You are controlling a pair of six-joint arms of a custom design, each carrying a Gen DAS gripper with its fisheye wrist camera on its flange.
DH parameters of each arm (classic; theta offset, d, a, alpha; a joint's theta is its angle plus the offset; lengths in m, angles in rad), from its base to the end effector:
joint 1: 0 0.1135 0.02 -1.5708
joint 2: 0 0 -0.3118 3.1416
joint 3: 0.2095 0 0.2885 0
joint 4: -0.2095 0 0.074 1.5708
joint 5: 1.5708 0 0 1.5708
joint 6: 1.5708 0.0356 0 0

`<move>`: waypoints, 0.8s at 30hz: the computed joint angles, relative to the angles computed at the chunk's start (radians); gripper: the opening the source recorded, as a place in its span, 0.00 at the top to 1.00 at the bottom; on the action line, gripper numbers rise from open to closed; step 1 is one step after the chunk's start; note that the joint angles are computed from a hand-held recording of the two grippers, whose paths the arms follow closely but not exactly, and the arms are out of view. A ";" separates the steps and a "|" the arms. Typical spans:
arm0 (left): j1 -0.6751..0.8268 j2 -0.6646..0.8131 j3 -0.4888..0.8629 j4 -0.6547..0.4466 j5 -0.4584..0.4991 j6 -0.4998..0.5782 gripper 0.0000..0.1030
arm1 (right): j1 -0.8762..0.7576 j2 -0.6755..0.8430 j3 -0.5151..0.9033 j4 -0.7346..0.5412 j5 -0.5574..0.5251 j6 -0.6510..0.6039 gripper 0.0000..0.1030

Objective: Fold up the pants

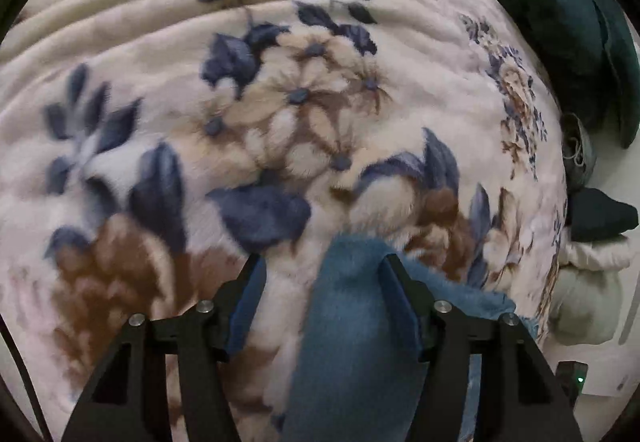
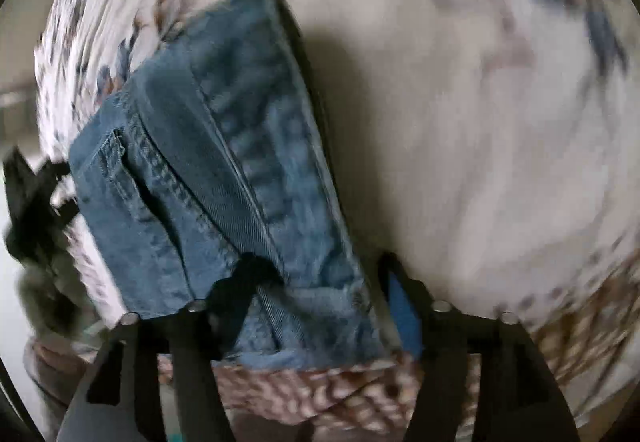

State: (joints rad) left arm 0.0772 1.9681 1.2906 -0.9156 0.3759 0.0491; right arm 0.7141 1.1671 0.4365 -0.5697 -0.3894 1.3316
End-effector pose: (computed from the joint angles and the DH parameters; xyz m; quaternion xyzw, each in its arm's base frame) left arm 0.3956 0.0175 0.1638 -0.0159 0.9822 -0.1872 0.0009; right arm 0.1244 0.1257 0.1536 -0.2706 -0.9341 -0.2128 0.0947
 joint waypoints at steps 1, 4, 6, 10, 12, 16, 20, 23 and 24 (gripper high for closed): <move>-0.003 0.007 0.002 0.015 -0.011 0.004 0.45 | -0.015 0.019 0.039 -0.064 0.032 -0.049 0.35; -0.048 -0.002 -0.011 0.059 -0.125 0.054 0.46 | -0.072 -0.026 0.064 -0.135 0.091 -0.082 0.35; -0.072 -0.010 -0.021 0.074 -0.179 0.072 0.44 | -0.093 -0.027 0.084 -0.100 0.121 -0.075 0.35; -0.094 -0.044 -0.037 0.084 -0.227 0.087 0.42 | -0.108 0.171 0.203 -0.014 0.168 -0.203 0.35; -0.090 -0.041 -0.041 0.085 -0.229 0.082 0.42 | -0.166 0.228 0.191 0.038 0.168 -0.257 0.39; -0.080 -0.033 -0.035 0.078 -0.219 0.083 0.42 | -0.208 0.253 0.158 0.214 0.111 -0.204 0.75; -0.081 -0.032 -0.038 0.091 -0.221 0.080 0.42 | -0.124 0.276 0.281 0.080 0.256 -0.249 0.77; -0.058 -0.041 -0.051 0.109 -0.183 0.078 0.42 | -0.163 0.276 0.234 0.083 0.214 -0.272 0.71; -0.042 -0.051 -0.056 0.111 -0.157 0.075 0.41 | -0.195 0.249 0.201 0.073 0.179 -0.300 0.62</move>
State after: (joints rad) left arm 0.0349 1.9169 1.2346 -0.8045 0.2193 0.1243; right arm 0.5188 1.4159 0.6373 -0.4969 -0.2104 1.0312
